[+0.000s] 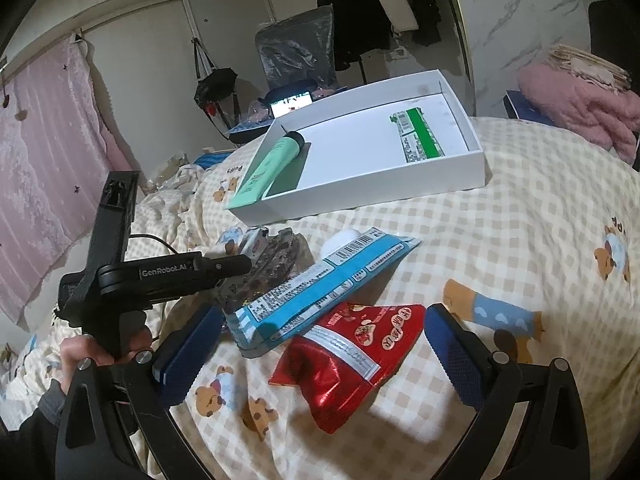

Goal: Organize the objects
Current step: 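Close the right tool on the blue-and-white snack bar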

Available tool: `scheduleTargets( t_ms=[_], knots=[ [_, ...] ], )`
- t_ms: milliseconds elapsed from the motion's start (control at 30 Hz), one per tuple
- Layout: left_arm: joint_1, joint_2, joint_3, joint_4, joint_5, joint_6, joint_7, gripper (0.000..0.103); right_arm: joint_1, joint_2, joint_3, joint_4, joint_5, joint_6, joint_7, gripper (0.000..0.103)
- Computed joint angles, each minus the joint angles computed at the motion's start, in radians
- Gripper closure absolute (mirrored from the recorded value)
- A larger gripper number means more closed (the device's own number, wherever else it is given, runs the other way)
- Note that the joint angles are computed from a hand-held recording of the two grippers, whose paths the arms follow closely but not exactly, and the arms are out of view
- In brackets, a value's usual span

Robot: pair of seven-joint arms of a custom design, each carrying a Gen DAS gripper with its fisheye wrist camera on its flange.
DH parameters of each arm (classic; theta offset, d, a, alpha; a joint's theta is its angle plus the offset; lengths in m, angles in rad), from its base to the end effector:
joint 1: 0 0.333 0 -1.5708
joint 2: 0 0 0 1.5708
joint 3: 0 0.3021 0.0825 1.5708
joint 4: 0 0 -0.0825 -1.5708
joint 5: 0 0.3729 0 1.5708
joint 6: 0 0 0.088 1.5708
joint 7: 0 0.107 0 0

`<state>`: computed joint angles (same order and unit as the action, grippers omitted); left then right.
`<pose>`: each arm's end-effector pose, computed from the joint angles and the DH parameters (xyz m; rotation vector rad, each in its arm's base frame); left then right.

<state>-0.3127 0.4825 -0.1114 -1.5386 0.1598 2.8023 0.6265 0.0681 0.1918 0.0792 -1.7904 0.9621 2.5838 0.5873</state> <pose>0.6615 -0.2896 0.4618 -2.3352 1.5057 -1.1333 0.6390 0.0764 0.4950 -1.8915 1.2037 -0.2885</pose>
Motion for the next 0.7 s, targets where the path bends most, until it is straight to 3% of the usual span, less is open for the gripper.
scheduleTargets(
  t_ms=[67, 333, 400, 433, 500, 600, 667, 700],
  knots=[
    [0.001, -0.002, 0.0, -0.003, -0.002, 0.001, 0.002, 0.05, 0.015, -0.012, 0.005, -0.021, -0.016, 0.049, -0.019, 0.007],
    [0.0, -0.002, 0.0, -0.003, -0.003, 0.002, 0.002, 0.05, 0.077, -0.029, 0.026, -0.101, -0.151, 0.266, -0.063, 0.007],
    [-0.001, -0.002, 0.001, -0.002, -0.002, 0.001, 0.001, 0.05, 0.091, -0.022, 0.019, -0.11, -0.22, 0.316, -0.013, 0.018],
    [0.0, -0.002, 0.001, -0.002, -0.002, 0.001, 0.002, 0.05, 0.094, -0.019, 0.014, -0.111, -0.26, 0.323, 0.023, 0.023],
    [0.0, -0.002, 0.001, -0.001, -0.002, -0.001, 0.002, 0.05, 0.084, -0.011, 0.011, -0.103, -0.295, 0.323, 0.084, 0.023],
    [0.001, -0.002, 0.0, -0.001, -0.003, 0.0, 0.003, 0.05, 0.037, -0.009, 0.033, -0.073, -0.223, 0.298, 0.101, 0.023],
    [0.001, -0.002, 0.0, -0.003, -0.003, 0.001, 0.003, 0.05, 0.041, -0.001, 0.011, -0.059, -0.254, 0.315, 0.194, 0.035],
    [0.001, -0.002, 0.0, -0.002, -0.003, 0.0, 0.003, 0.05, 0.047, 0.009, -0.011, -0.048, -0.303, 0.314, 0.271, 0.035]
  ],
)
